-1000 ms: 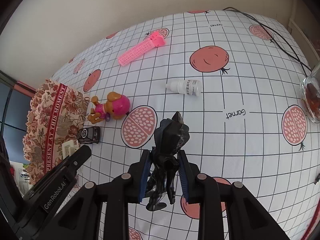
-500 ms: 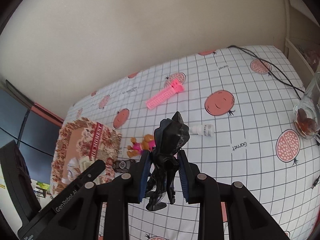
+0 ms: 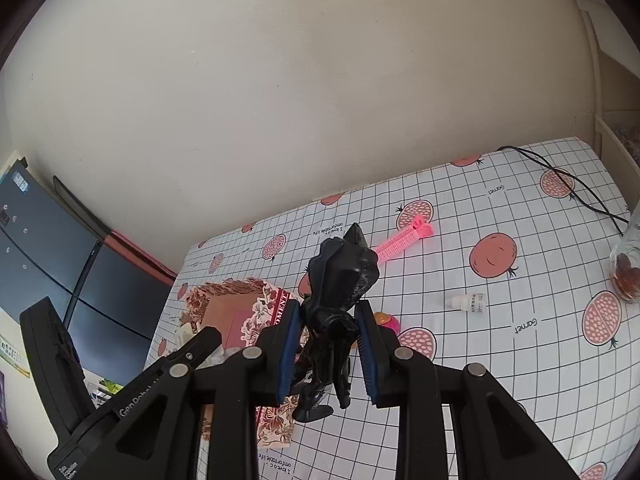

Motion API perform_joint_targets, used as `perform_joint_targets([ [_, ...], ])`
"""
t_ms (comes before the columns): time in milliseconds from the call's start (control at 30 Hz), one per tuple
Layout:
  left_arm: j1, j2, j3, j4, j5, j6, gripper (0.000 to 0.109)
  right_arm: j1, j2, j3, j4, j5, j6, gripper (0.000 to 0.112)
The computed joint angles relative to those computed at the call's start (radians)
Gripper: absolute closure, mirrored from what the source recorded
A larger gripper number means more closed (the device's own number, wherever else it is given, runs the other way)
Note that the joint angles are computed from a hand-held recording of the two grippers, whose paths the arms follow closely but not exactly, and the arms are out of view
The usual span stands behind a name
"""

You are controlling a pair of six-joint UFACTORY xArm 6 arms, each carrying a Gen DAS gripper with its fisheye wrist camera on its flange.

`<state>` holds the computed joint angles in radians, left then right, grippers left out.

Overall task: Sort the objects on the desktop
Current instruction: 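Carry the white plug and black figure over the pink box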

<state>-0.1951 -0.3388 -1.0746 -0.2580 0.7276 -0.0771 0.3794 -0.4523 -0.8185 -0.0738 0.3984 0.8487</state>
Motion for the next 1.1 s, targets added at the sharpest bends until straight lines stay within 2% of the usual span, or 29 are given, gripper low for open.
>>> perform_joint_targets([
  [167,0.045,0.0,0.01,0.005,-0.002,0.006,0.088,0.037,0.058,-0.04,-0.008,-0.009,0.006,0.082],
  [767,0.239,0.04,-0.009,-0.139,0.03,0.057,0.088,0.172,0.264,-0.205,-0.012,-0.024,-0.017,0.082],
  [1100,0.289,0.053,-0.009,-0.14,0.028,0.029,0.088,0.216,0.336,-0.264,-0.049,-0.043,-0.01,0.082],
])
